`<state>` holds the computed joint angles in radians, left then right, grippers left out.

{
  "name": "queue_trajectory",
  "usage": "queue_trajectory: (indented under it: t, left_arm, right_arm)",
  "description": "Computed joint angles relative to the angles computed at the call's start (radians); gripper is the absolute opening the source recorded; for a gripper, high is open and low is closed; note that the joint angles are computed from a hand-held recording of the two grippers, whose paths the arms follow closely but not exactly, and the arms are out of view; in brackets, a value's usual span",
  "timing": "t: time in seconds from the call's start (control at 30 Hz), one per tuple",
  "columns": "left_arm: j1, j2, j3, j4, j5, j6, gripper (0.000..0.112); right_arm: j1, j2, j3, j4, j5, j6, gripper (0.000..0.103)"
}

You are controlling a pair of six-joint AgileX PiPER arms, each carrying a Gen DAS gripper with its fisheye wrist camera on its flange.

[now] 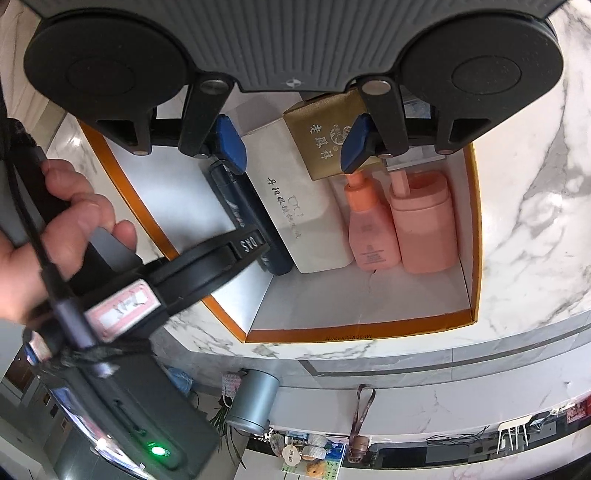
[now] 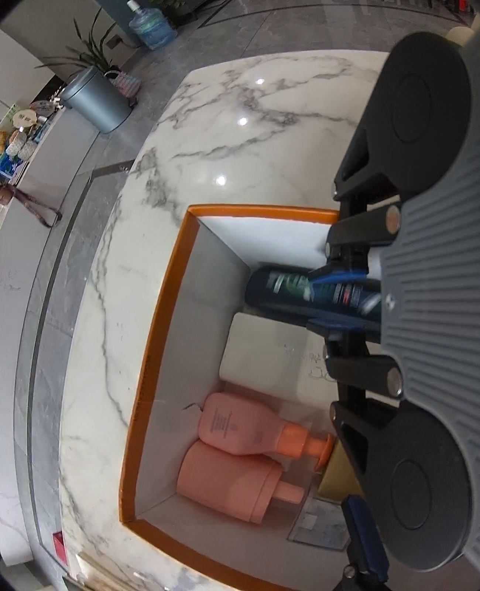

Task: Organize rigid objects
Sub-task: 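Lower the white glasses box into the orange box while the right tool lowers the spray can beside it, then open both tools and move them back to the table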

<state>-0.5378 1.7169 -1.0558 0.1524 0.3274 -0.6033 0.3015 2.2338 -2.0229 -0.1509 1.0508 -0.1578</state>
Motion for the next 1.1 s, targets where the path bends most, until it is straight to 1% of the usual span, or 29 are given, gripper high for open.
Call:
queue_trajectory:
  t: [0.07, 0.2, 0.37, 0.5, 0.67, 0.77, 0.8, 0.87, 0.93, 0.97, 1.07, 1.1]
  left_arm:
    - [-0.003, 0.005, -0.011, 0.000, 0.012, -0.004, 0.070]
    - [-0.021, -0.006, -0.026, 0.015, 0.061, -0.042, 0.070]
    - [-0.080, -0.047, -0.055, 0.105, 0.138, -0.147, 0.070]
    - [-0.152, -0.094, -0.081, 0.207, 0.204, -0.257, 0.070]
    - [-0.258, -0.119, -0.133, 0.281, 0.265, -0.340, 0.070]
    - [-0.327, -0.113, -0.152, 0.326, 0.288, -0.399, 0.070]
    - [-0.346, -0.105, -0.162, 0.336, 0.294, -0.417, 0.070]
    - [-0.395, -0.081, -0.174, 0.383, 0.310, -0.484, 0.070]
    - [-0.442, -0.053, -0.189, 0.439, 0.336, -0.560, 0.070]
    - [-0.464, -0.034, -0.198, 0.465, 0.348, -0.608, 0.070]
    - [-0.520, 0.006, -0.208, 0.530, 0.349, -0.737, 0.070]
    - [-0.540, 0.027, -0.223, 0.561, 0.366, -0.774, 0.070]
  right_arm:
    - [-0.015, -0.015, 0.015, 0.053, 0.002, -0.042, 0.017]
    - [-0.050, -0.079, 0.092, 0.146, -0.025, -0.131, 0.017]
    - [-0.097, -0.192, 0.216, 0.248, -0.047, -0.258, 0.017]
    - [-0.172, -0.308, 0.333, 0.388, -0.053, -0.392, 0.017]
    - [-0.321, -0.465, 0.492, 0.576, -0.055, -0.617, 0.018]
    - [-0.454, -0.519, 0.558, 0.683, -0.002, -0.732, 0.020]
    - [-0.494, -0.533, 0.581, 0.703, 0.006, -0.765, 0.021]
    - [-0.571, -0.559, 0.643, 0.736, -0.004, -0.841, 0.022]
    - [-0.645, -0.580, 0.713, 0.767, -0.017, -0.910, 0.026]
    - [-0.678, -0.580, 0.740, 0.789, -0.017, -0.937, 0.026]
    - [-0.769, -0.572, 0.818, 0.857, -0.014, -0.979, 0.028]
    - [-0.793, -0.567, 0.845, 0.883, -0.017, -0.983, 0.030]
